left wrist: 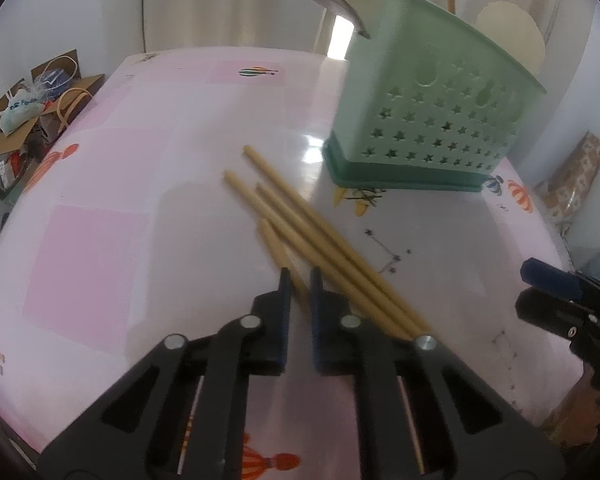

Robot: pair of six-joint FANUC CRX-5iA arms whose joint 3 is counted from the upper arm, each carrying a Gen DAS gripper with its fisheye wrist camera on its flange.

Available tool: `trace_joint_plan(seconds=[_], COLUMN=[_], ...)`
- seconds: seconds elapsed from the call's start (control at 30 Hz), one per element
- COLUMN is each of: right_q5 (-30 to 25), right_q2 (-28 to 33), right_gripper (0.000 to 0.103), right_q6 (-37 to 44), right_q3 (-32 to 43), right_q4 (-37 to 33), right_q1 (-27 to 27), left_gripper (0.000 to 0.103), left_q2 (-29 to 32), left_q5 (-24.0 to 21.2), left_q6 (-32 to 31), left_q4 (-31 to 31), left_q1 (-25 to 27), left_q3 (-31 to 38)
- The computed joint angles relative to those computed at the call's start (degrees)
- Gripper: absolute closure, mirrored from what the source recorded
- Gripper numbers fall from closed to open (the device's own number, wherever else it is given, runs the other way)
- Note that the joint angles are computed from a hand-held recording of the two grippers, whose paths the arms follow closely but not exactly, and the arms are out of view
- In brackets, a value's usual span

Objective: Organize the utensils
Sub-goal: 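Close the left tool on a chopstick while the right tool reaches another chopstick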

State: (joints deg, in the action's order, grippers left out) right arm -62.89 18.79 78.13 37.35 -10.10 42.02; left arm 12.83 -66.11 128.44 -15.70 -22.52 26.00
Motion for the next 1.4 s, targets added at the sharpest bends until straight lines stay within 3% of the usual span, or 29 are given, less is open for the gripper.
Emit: trace_joint_plan(seconds=[0.4,0.7,0.93,1.17,1.3,1.4], right_q5=[-11.24,-18.33,-22.50,-22.06,-23.73,-22.40], right_q2=[12.01,20.48,24.75,25.37,28.00,26.82], right_gripper=[0.073,0.080,0.088,0.094,0.097,0.097], right_q6=[2.92,4.30,3.28,3.25,3.55,4.17], right_q3=[18.26,31.64,37.55,38.30,42.54,40.06], right_q4=[-2.60,-1.67,0.51,0.35,1.97,3.99], right_q1=[1.03,2.47,3.55,3.65,4.50,5.25], left_gripper=[0.100,0.100,0.099,0.099,0.099,0.098], left_q2=[-3.42,-4.62,-5.58,-5.30,-5.09,-5.07], left_q5=[-1.90,0.06,2.37,2.38,1.96,1.70], left_q6=[4.62,5.11,4.59,3.81,4.53,4.92], left_q4=[-3.88,-2.79,-0.95,-0.62,-1.15,-1.58], left_q1=[1.84,2.89,4.29,4.61,4.17,3.85], left_q3=[-3.11,-5.14,-7.14,-7.06,-6.70,-6.61])
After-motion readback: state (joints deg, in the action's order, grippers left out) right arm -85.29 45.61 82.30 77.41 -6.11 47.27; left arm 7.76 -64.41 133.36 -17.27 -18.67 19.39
